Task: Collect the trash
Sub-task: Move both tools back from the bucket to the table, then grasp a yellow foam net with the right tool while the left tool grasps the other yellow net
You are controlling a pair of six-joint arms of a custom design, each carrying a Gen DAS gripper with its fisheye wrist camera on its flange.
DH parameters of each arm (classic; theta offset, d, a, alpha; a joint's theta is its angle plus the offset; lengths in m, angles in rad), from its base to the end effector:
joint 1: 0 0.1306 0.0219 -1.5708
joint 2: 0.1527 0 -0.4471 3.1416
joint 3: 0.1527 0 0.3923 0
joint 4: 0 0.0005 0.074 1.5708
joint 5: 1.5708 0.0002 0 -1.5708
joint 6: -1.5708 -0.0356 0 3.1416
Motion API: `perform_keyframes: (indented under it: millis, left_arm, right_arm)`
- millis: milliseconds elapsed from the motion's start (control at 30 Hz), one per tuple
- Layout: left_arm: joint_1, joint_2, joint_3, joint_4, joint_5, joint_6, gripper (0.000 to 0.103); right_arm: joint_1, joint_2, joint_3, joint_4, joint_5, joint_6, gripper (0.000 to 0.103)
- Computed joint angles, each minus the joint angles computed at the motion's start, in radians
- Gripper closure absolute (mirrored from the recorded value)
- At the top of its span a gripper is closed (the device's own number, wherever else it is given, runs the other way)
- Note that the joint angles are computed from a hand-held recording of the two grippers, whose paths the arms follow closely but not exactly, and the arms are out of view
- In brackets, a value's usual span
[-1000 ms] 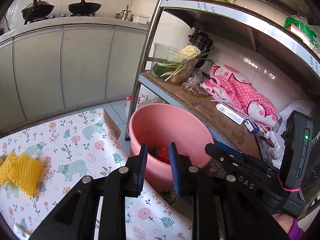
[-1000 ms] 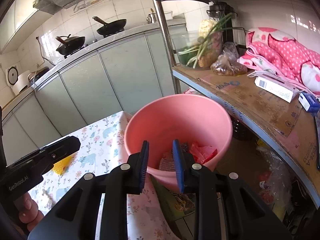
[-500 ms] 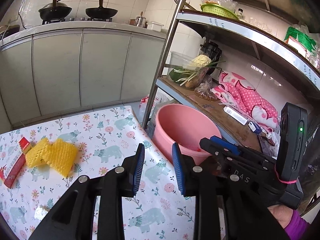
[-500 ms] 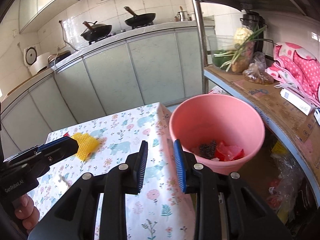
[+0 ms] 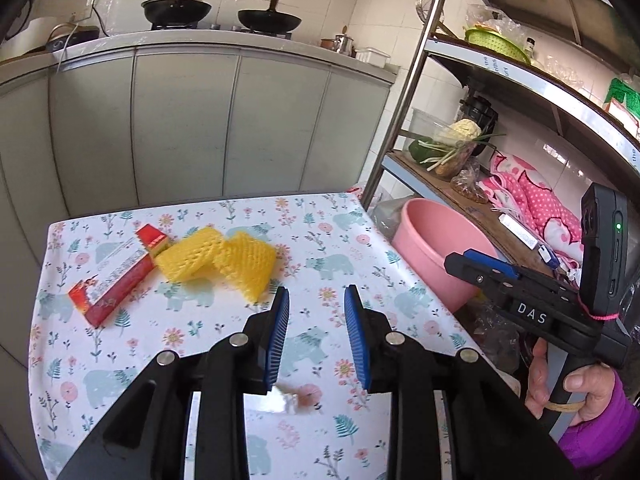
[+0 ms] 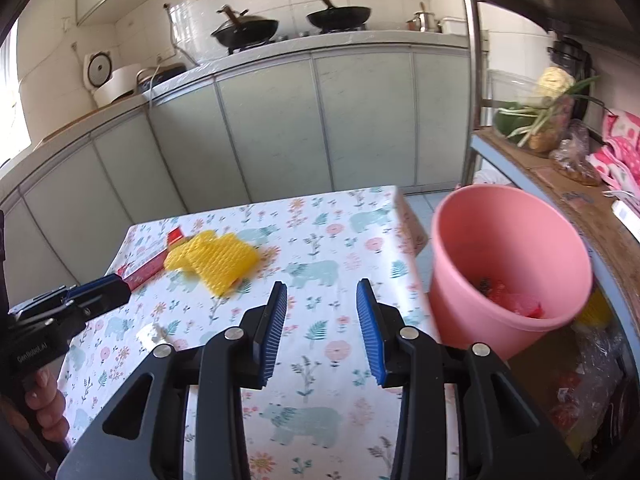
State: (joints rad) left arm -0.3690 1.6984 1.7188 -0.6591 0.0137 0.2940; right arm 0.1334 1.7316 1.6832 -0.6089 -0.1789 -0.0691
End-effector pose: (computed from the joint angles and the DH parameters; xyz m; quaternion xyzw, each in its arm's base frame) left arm 0.5832 -0.2266 0.5028 0.0366 0.8926 -0.1520 0.4229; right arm 0.6314 0.0906 0.4702 -0.0681 0.8922 0.1242 0.4289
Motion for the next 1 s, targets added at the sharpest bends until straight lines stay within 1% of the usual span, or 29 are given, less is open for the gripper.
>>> perform_keyframes:
  millis: [300, 500, 600, 800, 900, 1000]
  left_arm:
    - [0.085, -0.062, -0.112, 0.017, -0.036, 0.031, 0.076]
    - [0.127, -0.083, -0.157, 0.024, -0.033, 0.061, 0.076]
    - [0.139, -0.089, -0.168, 0.024, -0.035, 0.065, 0.076]
    - [0.150, -0.085, -0.162, 0.014, -0.035, 0.058, 0.075]
    - [0.156, -0.078, -0.154, 0.011, -0.033, 0.048, 0.076]
    - [0.156, -0.068, -0.143, 0.002, -0.030, 0.047, 0.076]
  right_arm:
    - [0.082, 0.071, 0.076, -0.051, -0.039, 0.060, 0.066]
    - [0.128, 0.146, 0.168, -0.098, -0.041, 0.097, 0.066]
    - [0.144, 0.192, 0.225, -0.135, -0.037, 0.109, 0.066]
    - [0.170, 0.263, 0.308, -0.184, -0.002, 0.139, 0.066]
    - [0.178, 0.289, 0.335, -0.191, 0.029, 0.151, 0.066]
    - [0.184, 0.317, 0.363, -0.195, 0.078, 0.158, 0.066]
